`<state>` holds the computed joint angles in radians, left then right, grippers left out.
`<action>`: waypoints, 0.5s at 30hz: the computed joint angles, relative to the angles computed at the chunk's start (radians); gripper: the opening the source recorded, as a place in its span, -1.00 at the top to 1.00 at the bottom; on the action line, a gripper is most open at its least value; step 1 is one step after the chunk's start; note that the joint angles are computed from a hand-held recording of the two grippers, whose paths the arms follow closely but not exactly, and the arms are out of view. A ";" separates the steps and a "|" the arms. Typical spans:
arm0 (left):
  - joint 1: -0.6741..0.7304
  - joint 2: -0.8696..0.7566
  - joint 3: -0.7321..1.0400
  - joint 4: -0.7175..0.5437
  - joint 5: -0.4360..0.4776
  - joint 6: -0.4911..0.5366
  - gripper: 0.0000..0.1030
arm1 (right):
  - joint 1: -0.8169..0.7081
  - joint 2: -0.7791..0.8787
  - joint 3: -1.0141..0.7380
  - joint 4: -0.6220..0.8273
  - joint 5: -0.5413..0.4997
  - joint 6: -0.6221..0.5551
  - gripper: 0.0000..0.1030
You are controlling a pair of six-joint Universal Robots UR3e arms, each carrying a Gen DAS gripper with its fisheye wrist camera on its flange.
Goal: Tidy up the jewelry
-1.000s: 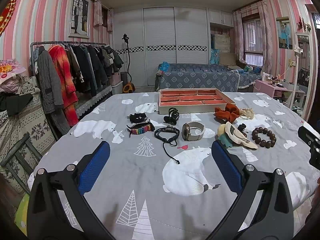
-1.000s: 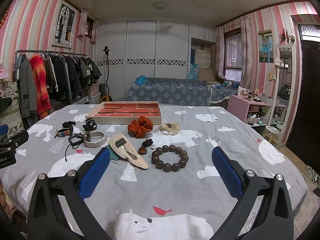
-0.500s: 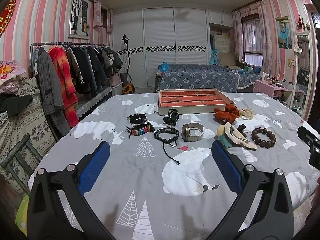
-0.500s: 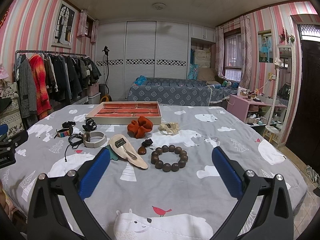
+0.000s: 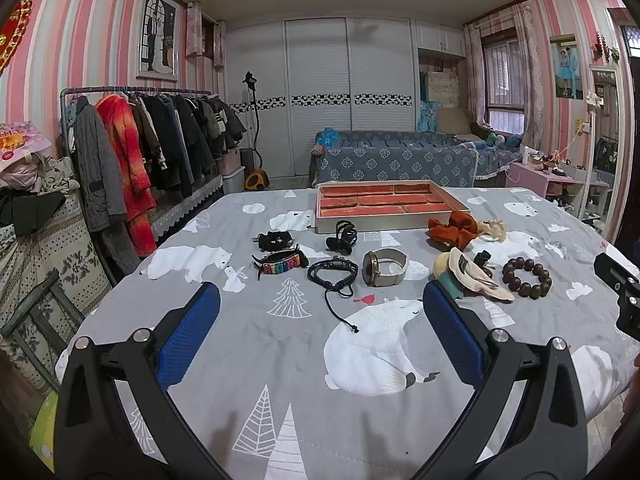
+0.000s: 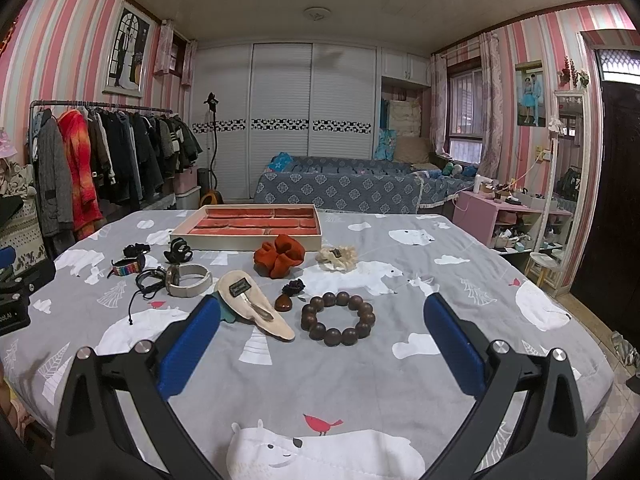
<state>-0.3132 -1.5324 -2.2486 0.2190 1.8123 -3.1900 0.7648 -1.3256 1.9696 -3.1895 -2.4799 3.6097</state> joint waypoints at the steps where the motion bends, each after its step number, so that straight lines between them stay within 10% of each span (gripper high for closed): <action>1: 0.001 0.000 0.001 0.001 -0.002 0.000 -0.91 | 0.000 0.001 -0.001 0.000 -0.001 0.000 -0.93; 15: 0.003 -0.026 0.009 0.025 -0.015 0.006 -0.91 | -0.004 0.010 -0.008 -0.019 -0.020 -0.012 -0.93</action>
